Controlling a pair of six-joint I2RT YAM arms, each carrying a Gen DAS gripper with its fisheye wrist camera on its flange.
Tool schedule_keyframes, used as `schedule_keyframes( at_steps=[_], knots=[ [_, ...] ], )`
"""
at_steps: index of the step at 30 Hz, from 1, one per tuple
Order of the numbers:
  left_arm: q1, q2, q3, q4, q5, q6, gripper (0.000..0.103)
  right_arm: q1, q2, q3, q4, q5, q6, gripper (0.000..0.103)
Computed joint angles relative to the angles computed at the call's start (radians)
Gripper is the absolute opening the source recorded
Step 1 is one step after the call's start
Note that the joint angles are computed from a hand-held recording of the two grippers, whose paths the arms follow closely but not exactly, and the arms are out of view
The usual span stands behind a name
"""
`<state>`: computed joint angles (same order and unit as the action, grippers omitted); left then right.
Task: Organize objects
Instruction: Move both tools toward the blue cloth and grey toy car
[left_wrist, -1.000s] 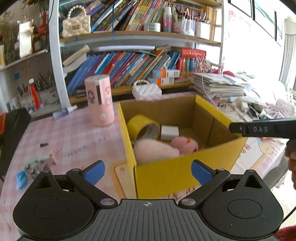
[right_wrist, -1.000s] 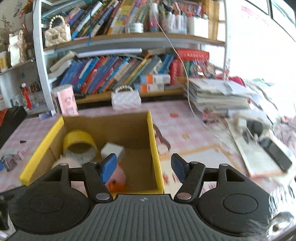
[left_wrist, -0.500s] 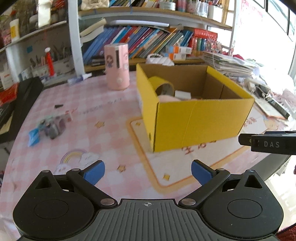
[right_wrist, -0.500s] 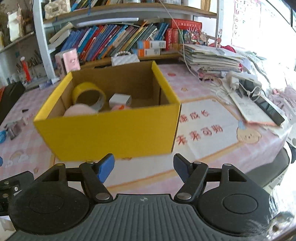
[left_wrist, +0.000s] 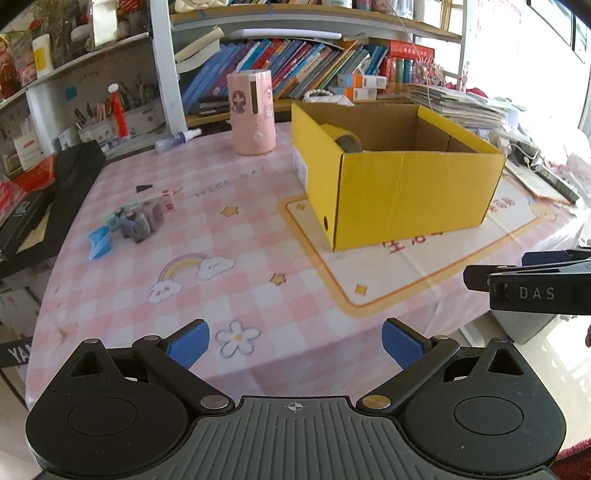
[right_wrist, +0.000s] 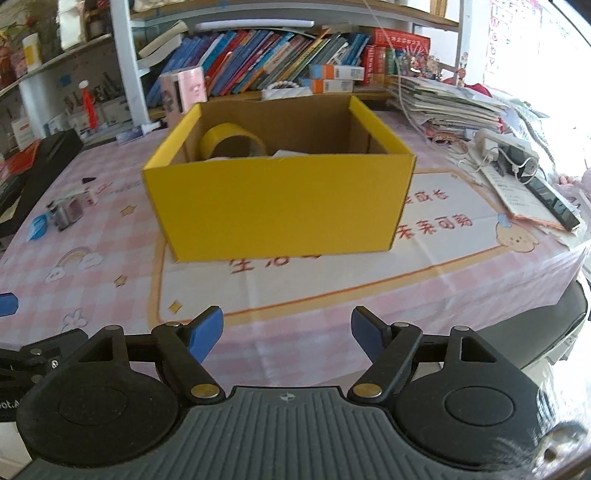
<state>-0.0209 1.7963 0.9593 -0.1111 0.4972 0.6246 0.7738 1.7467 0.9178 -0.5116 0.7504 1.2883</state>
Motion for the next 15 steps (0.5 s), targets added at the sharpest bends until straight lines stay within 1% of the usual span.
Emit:
schedule_keyframes(
  at_steps=[7,15],
  knots=[
    [0.072,-0.003,-0.005,-0.024,0.022,0.04,0.101,0.049,0.068,0.078,-0.022,-0.009,0.019,0.076],
    [0.149,0.006,0.01,-0.05,0.042,0.075,0.101,0.085,0.131,0.158,-0.024,-0.015,0.008,0.078]
  ],
)
